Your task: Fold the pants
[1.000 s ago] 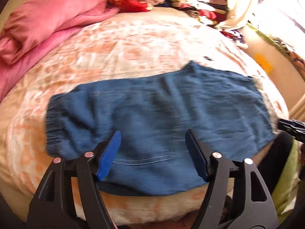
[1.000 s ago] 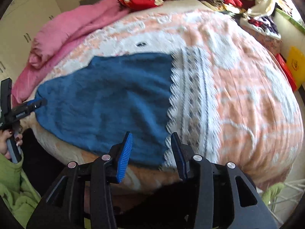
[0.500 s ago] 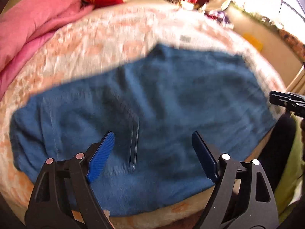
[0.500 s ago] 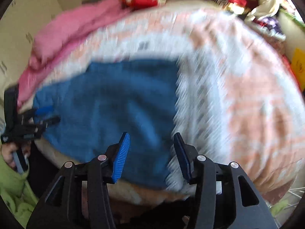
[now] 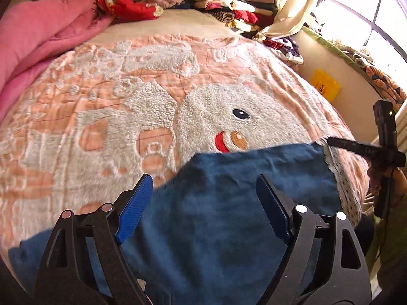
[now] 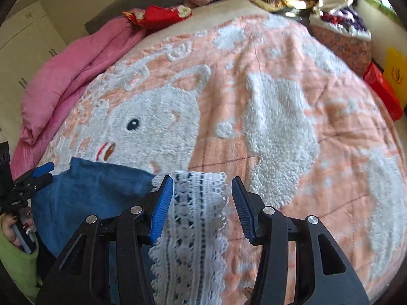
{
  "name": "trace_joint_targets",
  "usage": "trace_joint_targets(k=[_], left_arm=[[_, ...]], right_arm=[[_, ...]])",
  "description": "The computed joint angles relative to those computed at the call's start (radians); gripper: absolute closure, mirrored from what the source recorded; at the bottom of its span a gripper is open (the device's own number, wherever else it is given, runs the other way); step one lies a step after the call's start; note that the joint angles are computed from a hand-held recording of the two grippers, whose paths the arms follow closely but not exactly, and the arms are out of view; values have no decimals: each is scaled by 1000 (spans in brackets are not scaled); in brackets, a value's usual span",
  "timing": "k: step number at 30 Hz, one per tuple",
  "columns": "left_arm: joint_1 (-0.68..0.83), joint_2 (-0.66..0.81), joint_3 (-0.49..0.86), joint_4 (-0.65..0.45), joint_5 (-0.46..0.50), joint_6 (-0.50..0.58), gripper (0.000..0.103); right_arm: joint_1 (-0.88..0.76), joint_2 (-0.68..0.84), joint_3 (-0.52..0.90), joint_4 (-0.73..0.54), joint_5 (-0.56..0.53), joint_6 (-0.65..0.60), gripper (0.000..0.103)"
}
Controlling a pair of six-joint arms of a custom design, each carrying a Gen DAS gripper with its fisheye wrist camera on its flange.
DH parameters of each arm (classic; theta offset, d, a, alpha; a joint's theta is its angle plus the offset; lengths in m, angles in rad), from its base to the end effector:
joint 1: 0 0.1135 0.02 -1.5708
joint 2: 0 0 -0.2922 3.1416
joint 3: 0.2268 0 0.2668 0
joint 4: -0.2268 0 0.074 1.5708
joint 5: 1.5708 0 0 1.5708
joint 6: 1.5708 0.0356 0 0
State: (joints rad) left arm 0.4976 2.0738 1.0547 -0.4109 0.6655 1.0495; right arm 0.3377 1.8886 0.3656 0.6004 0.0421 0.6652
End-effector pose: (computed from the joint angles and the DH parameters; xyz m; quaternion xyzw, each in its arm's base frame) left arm 0.3291 0.1537 0.0786 0.2790 0.9009 -0.1867 0.2752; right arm 0.2362 0.0813 0.0469 0.1611 0.9340 0.1355 0.2888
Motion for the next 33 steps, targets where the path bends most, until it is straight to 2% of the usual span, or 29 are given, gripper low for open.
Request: trace_joint_targets(k=[3, 5, 7, 8, 9, 10, 11, 12, 14, 16, 19, 21, 24, 28, 31, 33], left_arm=[[-38, 42, 27, 25, -20, -51, 27], [-60, 80, 52, 31, -34, -78, 27], [-75, 113, 67, 33, -46, -95, 30], [-79, 125, 70, 31, -50, -97, 40], [-84, 134, 68, 32, -53, -98, 54], [-88, 138, 59, 38, -59, -95, 62], [-88, 135, 47, 47, -59, -89, 77], [-88, 126, 30, 64, -59, -85, 92], [-83, 101, 3, 100, -63, -82, 99], [-76, 73, -3, 101, -44, -83, 100], [-98, 22, -47, 179, -44, -110, 102], [-120, 17, -64, 233, -55, -152, 102], [-154, 49, -72, 322, -96, -209, 102], [-162, 110, -62, 359, -119, -223, 102], [-147, 103, -67, 369, -95, -223, 100], [-130, 83, -62, 348, -74, -222, 97]], right_arm=[[-41, 105, 8, 102, -77, 17, 55], [-45, 137, -9, 171, -90, 27, 55], [-53, 150, -25, 217, -102, 12, 59], [-51, 152, -33, 234, -109, 7, 66], [-47, 158, -35, 251, -122, 1, 71], [-42, 158, -39, 259, -125, -8, 75], [-34, 154, -46, 274, -131, -25, 81], [-22, 153, -51, 290, -130, -28, 83], [6, 119, -64, 297, -104, -36, 85], [19, 38, -86, 273, -60, -60, 86], [9, -76, -74, 188, -16, -110, 86], [3, -97, -31, 114, 7, -149, 86], [-42, -16, 40, 71, -10, -184, 86], [-76, 148, 98, 70, -32, -197, 85], [-86, 180, 85, 124, -36, -177, 80], [-75, 139, 65, 106, 7, -166, 60]])
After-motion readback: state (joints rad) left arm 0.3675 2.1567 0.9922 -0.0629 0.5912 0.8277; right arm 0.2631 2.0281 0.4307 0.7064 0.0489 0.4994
